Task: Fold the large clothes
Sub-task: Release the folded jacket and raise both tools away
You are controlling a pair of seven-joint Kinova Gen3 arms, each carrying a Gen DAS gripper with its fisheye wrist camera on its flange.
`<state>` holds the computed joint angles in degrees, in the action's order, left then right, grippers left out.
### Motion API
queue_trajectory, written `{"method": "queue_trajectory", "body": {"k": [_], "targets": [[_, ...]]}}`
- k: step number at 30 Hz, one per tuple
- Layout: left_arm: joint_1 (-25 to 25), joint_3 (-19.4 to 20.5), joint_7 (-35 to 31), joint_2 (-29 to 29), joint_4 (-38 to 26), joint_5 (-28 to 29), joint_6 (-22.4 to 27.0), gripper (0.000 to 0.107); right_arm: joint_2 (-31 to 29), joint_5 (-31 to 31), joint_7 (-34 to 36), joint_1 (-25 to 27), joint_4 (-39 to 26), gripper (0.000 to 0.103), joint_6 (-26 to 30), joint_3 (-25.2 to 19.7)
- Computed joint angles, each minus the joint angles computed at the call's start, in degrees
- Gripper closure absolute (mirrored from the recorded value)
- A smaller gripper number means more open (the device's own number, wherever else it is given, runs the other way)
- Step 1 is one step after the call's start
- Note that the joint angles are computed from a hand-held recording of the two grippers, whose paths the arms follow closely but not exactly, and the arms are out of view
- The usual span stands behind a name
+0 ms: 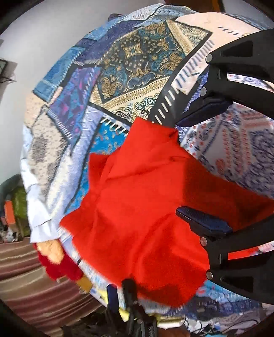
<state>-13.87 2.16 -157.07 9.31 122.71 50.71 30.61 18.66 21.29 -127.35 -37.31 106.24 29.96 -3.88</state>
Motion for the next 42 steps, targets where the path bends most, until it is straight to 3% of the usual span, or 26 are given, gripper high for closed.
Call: {"method": "queue_trajectory", "body": {"k": [2,5,7,9,12,15,17,20,25,28,31,33,37,42], "targets": [[-1.00,1.40,-2.05,-0.57,1.78,1.19,-1.03,0.019,-1.71,-4.35,2.43,4.46,2.07,0.026,-3.39,-4.28],[3.49,-0.31,1.88,1.02,3.18,-2.21,-5.87,0.017,1.70,-11.34,7.08,9.38,-0.09,0.026,-3.22,-9.92],[3.41,-0.14,3.56,2.66,3.38,-4.17,-6.76,0.016,4.39,-13.20,9.52,7.78,-1.47,0.026,-0.26,-8.73],[-0.74,2.18,1.51,3.01,3.74,-2.97,-5.38,0.016,5.62,-16.22,13.39,6.84,-1.01,0.026,-0.08,-6.89],[-3.09,2.60,-3.14,1.65,5.51,-0.60,-5.27,0.016,2.78,-16.27,14.63,10.92,2.33,0.026,-1.57,-10.11],[-2.45,1.76,-4.84,-0.03,7.26,-1.13,-6.62,0.016,0.29,-10.27,9.55,17.32,5.44,0.026,-2.29,-17.03],[-1.31,0.66,-1.90,-1.16,7.66,-3.70,-6.77,0.016,-0.96,-5.96,4.89,20.25,6.79,0.026,-1.27,-20.84],[-0.46,-0.78,3.14,-3.58,8.08,-7.24,-5.70,0.016,-3.55,-0.77,-2.10,18.59,8.47,0.026,1.04,-20.91],[-4.52,4.91,12.04,-12.32,10.28,-13.92,-7.23,0.017,-10.09,5.64,-13.76,18.48,11.88,0.026,2.53,-23.90],[-2.53,-0.62,10.20,-20.28,10.06,-10.42,-1.16,0.017,-15.85,8.98,-20.75,14.04,13.64,0.026,2.21,-22.09],[2.13,-8.57,8.85,-28.25,8.92,-8.21,4.66,0.017,-23.16,12.75,-27.74,17.61,14.25,0.026,2.49,-28.56],[4.11,-11.66,8.77,-33.55,7.91,-7.99,7.56,0.017,-27.37,15.30,-32.40,20.55,13.94,0.026,2.80,-33.32],[5.09,-14.64,9.39,-44.17,6.37,-5.75,12.11,0.017,-36.61,21.73,-41.72,18.23,11.63,0.026,7.74,-37.30],[9.02,-16.31,13.90,-56.22,6.39,-5.93,10.78,0.017,-41.98,31.65,-52.34,15.92,8.64,0.026,17.24,-45.16]]}}
